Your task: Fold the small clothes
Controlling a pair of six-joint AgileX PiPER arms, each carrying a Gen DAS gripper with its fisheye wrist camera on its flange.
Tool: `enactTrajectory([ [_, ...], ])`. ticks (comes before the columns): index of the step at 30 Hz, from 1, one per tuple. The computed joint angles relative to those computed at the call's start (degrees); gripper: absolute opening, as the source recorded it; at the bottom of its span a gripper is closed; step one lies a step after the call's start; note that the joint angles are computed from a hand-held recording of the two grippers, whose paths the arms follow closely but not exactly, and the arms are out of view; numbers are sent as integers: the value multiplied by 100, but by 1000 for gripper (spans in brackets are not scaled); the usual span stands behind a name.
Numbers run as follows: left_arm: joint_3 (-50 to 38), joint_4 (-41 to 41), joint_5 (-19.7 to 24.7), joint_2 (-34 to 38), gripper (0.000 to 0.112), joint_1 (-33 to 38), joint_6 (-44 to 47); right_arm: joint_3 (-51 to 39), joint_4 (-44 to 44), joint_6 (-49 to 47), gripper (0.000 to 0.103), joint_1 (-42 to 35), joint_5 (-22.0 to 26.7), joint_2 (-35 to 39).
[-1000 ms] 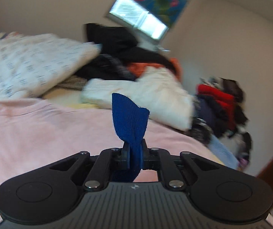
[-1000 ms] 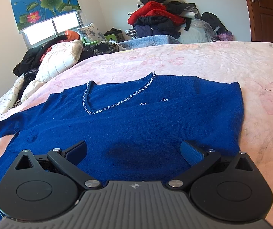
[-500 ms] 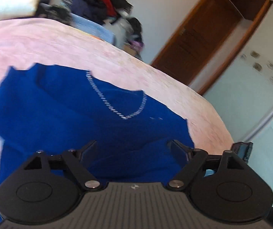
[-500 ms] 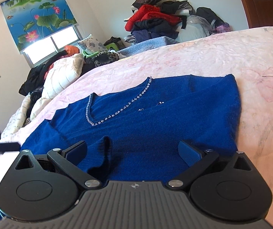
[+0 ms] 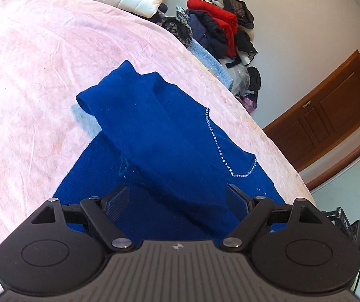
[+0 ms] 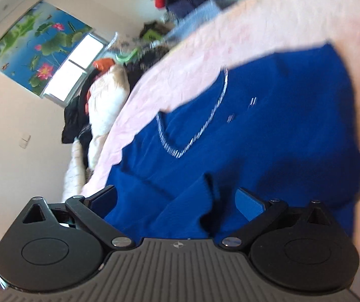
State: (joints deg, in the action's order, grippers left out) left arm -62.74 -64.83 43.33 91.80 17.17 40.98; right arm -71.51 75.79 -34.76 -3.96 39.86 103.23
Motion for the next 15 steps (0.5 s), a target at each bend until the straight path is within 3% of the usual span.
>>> enactTrajectory([
  [1, 43, 26, -103, -50, 84, -58, -19, -201, -170, 398, 87, 40, 160, 159],
  [3, 166, -14, -324, -180, 84, -123, -28, -406, -353, 825, 65, 90, 312, 371],
  [5, 196, -63, -368, -205, 84, -118, -18, -506, -729, 1300, 54, 219, 233, 419],
  [11, -27, -45, -255, 38, 84, 80, -311, -419, -943, 1555, 48, 218, 233, 249],
  [15, -346, -58, -141, 348, 84, 190, -723, -310, -1164, 1707, 60, 155, 173, 76],
])
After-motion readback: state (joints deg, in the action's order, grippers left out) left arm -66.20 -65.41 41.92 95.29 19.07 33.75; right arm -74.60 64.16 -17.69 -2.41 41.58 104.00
